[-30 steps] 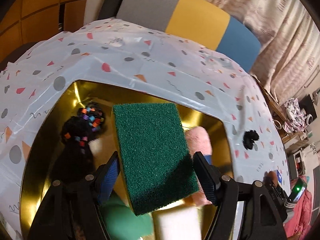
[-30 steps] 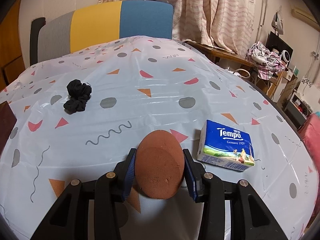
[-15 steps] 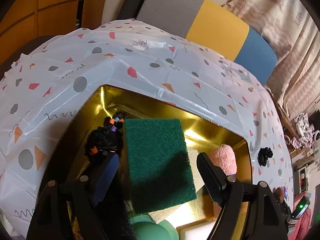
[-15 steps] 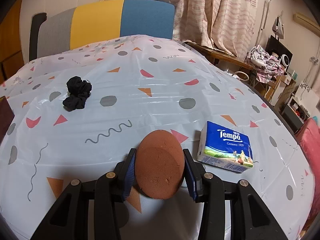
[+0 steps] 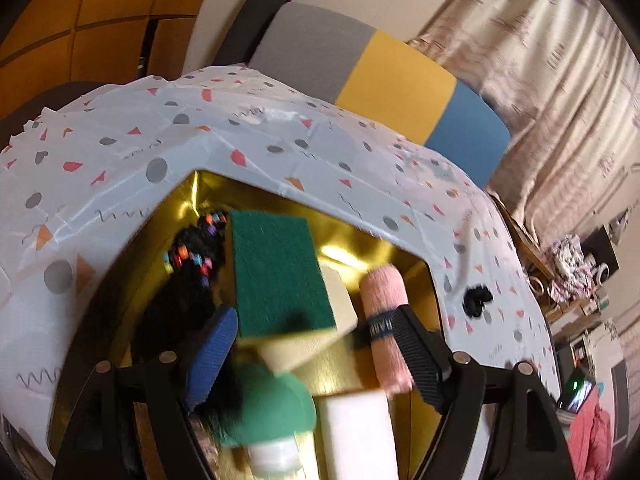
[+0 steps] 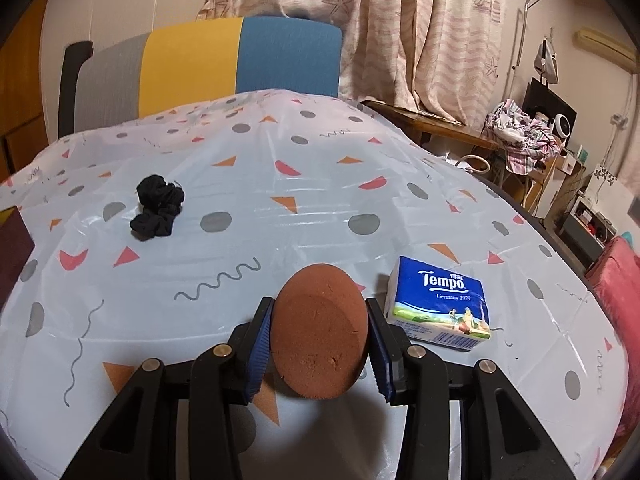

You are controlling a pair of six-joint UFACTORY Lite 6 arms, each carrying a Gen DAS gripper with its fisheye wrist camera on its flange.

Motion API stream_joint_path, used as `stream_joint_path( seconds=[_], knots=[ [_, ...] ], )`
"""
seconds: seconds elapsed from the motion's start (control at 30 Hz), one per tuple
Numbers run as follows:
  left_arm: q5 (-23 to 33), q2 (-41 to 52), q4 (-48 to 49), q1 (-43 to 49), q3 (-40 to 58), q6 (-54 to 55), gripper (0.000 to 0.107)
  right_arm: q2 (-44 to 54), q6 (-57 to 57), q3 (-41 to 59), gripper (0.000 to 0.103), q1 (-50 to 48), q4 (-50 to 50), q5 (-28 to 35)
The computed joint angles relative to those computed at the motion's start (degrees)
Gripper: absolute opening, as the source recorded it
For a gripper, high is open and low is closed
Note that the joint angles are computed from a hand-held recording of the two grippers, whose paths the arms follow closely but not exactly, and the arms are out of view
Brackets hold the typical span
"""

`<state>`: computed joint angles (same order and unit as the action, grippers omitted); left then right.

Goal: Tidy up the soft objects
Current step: 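Drop the green sponge into the tray with the left tool while the right tool holds the brown sponge, then carry the brown round sponge into the gold tray and open the right tool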

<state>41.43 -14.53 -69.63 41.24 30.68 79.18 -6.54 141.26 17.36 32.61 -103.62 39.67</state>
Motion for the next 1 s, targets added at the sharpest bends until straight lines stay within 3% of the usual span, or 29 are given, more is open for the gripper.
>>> stream_joint_path(
  seconds=[0.23,0.5,0.73,1.0],
  knots=[
    [3.41,-8.73,0.54,3.77,-7.31,3.78,0.08,-5.22,-6.15,-0.31,0.044,1.45,6.02,-1.86],
    [7.54,-8.07,0.88,8.2,-8.45,4.57,0.08,-11.55,-10.12,3.41,0.044,14.91,17.55,-2.77],
    [7.5,-6.73,0.9,10.52,-5.78,3.91,0.08,-3.45,-8.84,16.33,0.044,29.15,17.97,-0.01],
    [7.89,-3.86,1.25,13.25,-2.69,2.86,0.08,14.6,-11.86,37.31,0.044,34.27,15.39,-5.82]
  ],
)
